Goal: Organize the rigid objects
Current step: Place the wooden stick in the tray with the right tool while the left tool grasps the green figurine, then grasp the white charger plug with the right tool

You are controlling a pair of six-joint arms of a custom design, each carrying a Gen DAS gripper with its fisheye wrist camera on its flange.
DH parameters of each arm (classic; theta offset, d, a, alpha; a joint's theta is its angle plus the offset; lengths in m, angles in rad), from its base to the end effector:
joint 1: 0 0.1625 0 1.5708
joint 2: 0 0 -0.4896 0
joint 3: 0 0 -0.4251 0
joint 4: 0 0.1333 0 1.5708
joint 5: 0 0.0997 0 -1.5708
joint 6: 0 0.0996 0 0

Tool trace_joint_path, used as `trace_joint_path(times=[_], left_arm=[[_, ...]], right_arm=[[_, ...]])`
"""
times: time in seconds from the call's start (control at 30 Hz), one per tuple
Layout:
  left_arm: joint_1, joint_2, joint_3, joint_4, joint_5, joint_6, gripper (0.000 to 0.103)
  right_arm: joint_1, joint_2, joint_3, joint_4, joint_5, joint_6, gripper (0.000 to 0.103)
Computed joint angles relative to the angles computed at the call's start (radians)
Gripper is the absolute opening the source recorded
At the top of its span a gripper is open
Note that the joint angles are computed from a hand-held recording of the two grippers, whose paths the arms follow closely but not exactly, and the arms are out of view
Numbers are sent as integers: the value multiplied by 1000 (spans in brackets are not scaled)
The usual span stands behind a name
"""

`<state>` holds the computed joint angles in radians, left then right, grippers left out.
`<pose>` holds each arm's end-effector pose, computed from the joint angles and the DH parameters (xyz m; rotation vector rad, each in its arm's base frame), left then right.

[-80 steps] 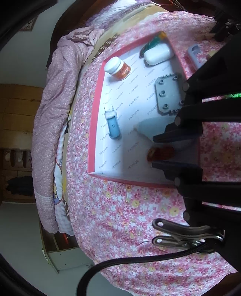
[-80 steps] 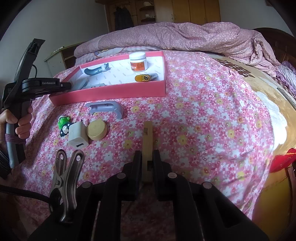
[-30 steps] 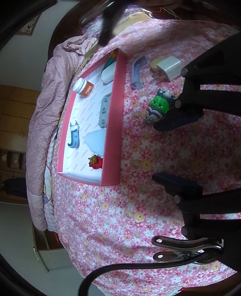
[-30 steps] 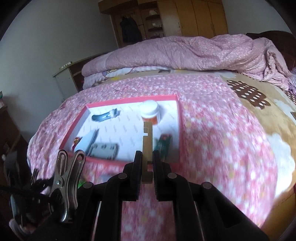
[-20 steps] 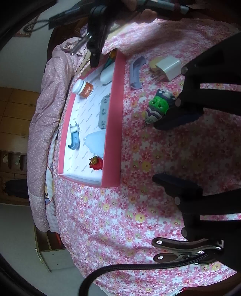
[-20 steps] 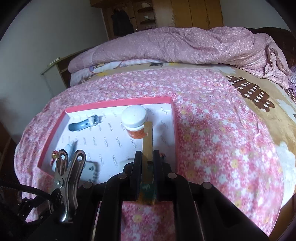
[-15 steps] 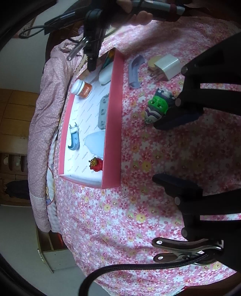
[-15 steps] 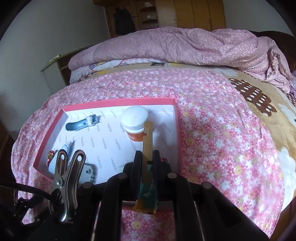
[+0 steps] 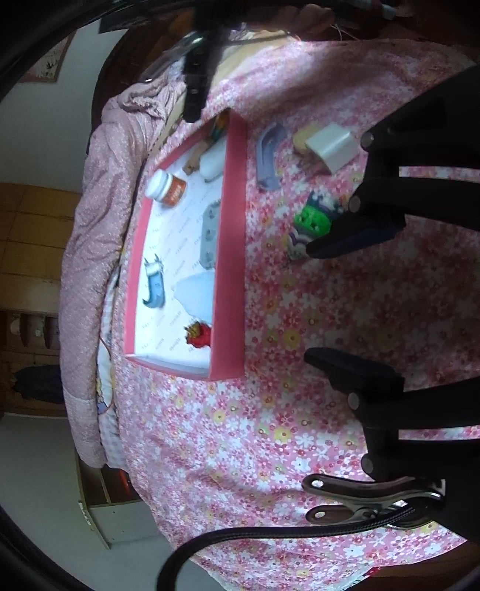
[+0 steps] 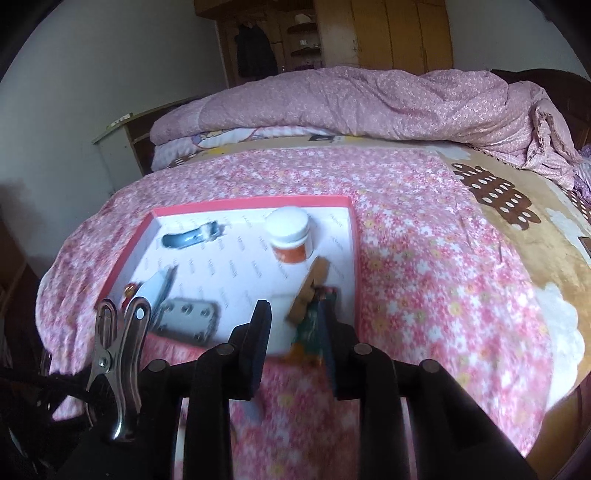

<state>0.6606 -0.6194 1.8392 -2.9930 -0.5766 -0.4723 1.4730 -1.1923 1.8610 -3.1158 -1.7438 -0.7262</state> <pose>-0.3829 -0.5721 0.0144 0.3777 2.2835 -0.9801 0.0518 -0.6619 0.3677 0.6673 -2.3780 0.9738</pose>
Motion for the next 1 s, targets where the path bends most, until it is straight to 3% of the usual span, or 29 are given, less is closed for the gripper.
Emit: trace_joint_path(times=[0.37, 0.63, 0.8, 1.0], left_arm=[[-7, 18, -30, -9, -130, 21, 53], [-11, 73, -97, 64, -61, 56, 53], [2, 79, -101, 38, -65, 71, 51], [2, 95, -116, 43, -43, 104, 49]], right_arm=[[-60, -85, 163, -38, 30, -25, 32], [-94, -97, 200, -16, 37, -8, 32], [-104, -89, 204, 9, 50, -12, 32], [-99, -75, 222, -54, 36, -48, 32]])
